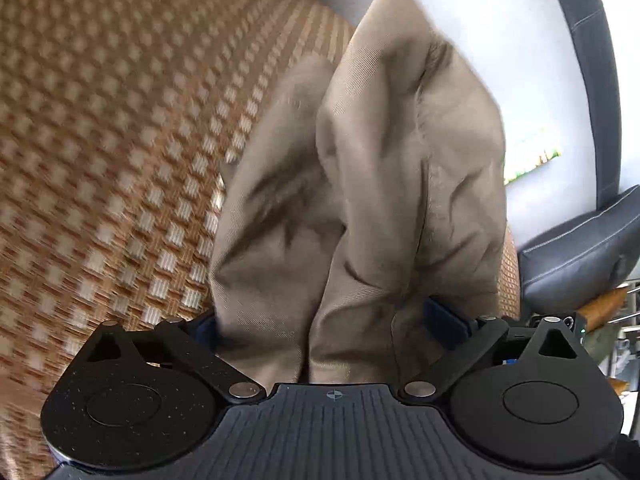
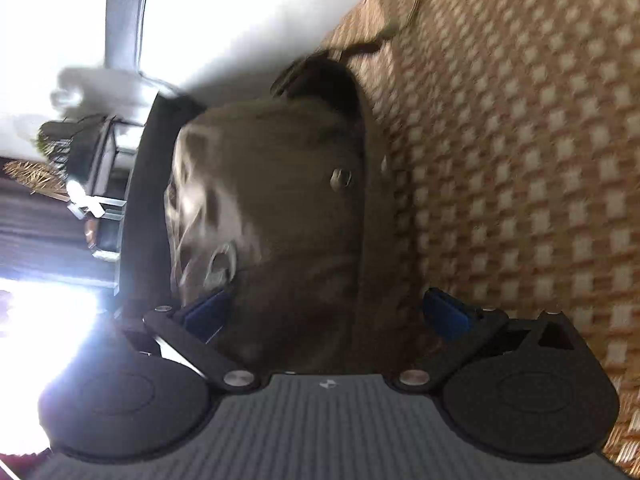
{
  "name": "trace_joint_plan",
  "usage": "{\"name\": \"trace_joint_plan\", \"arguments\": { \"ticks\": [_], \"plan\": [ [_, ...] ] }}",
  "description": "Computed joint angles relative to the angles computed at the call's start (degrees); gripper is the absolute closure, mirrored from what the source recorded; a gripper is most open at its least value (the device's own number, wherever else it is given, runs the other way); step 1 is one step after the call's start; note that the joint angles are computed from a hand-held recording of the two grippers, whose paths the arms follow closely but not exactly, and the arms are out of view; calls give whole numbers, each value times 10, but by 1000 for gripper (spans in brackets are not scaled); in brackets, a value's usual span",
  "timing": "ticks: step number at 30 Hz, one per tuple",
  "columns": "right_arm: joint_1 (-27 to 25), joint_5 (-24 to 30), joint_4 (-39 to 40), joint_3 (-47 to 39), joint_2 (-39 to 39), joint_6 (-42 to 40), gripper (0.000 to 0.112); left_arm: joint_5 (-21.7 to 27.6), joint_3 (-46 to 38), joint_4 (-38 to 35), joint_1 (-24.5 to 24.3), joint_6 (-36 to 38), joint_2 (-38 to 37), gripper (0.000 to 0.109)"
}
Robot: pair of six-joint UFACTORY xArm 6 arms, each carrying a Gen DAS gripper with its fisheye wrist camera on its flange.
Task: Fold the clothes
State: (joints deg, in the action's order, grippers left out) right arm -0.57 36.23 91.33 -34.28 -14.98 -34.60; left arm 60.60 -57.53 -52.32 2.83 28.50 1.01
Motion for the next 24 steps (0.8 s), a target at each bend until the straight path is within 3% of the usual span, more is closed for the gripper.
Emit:
{"name": "trace_joint_plan", "arguments": {
  "ticks": [5, 10, 13, 17, 21, 24],
  "plan": [
    [14, 7, 87, -24, 44, -64, 9, -16, -7, -34, -39, 9, 15, 6],
    [44, -39, 162, -54, 74, -96, 9, -21, -17, -41, -54, 7, 23, 6],
    [52, -45, 145, -45, 61, -78, 10, -33, -11, -43, -66, 32, 22, 6],
    [66, -69, 101, -65, 75, -40, 10, -78, -22, -3, -108, -15, 25, 9],
    [71, -92, 37, -50, 42, 30, 44, -121, -8, 51, -145, -50, -10, 31],
    [76, -107, 13, -15, -16, 65, 50, -109, -9, 100, -187, -94, -41, 38]
  ]
}}
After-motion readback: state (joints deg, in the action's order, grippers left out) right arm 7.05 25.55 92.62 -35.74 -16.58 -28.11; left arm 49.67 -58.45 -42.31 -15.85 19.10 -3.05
